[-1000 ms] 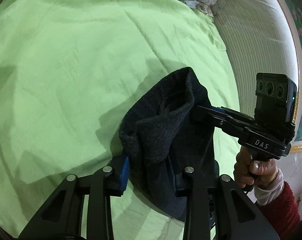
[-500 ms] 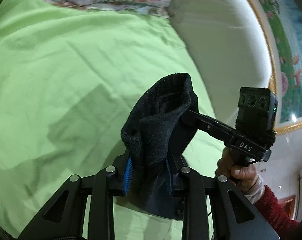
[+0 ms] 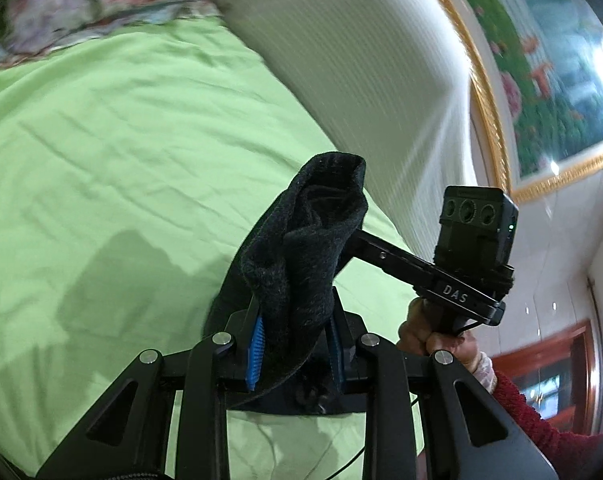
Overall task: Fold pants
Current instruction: 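Lift the folded end with both grippers and fold it over the rest of the pants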
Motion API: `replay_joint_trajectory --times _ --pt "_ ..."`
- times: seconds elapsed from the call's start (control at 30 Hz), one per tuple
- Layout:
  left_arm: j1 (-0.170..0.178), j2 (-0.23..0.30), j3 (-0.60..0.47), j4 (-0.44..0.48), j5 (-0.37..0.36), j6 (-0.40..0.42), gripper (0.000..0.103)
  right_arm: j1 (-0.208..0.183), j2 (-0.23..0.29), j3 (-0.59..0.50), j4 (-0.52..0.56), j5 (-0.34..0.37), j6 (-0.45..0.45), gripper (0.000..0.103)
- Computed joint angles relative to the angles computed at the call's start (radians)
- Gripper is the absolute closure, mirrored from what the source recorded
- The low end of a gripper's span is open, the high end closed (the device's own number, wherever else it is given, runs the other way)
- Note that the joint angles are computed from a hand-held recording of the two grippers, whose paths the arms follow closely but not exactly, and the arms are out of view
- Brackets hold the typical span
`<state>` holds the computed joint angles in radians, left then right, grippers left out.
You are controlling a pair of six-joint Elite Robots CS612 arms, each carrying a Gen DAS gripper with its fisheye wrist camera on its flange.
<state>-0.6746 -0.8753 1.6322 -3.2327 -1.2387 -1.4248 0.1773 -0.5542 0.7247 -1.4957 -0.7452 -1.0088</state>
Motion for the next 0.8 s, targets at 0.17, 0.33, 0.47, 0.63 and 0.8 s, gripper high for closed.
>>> replay_joint_trajectory --times 0.17,0.33,0.47,0.63,0.8 --pt "-0.006 0.037 -0.096 0.047 -0.072 0.083 0.077 -0.043 -0.056 0.114 -0.102 0.03 0.06 0.083" --pt "-0.013 0.08 -0.195 0.109 -0.143 0.154 0.077 -0.086 -0.097 0.209 -0.195 0.043 0.125 0.083" --pt "-0.016 0.113 -0.26 0.153 -0.188 0.196 0.077 -0.114 -0.123 0.269 -0.256 0.049 0.167 0.083" --pt "-0.02 0.159 -0.352 0.227 -0.242 0.246 0.077 -0.144 -0.147 0.337 -0.332 0.049 0.226 0.083" --pt "-0.023 0.2 -0.425 0.292 -0.287 0.288 0.077 -0.171 -0.162 0.393 -0.397 0.037 0.277 0.083"
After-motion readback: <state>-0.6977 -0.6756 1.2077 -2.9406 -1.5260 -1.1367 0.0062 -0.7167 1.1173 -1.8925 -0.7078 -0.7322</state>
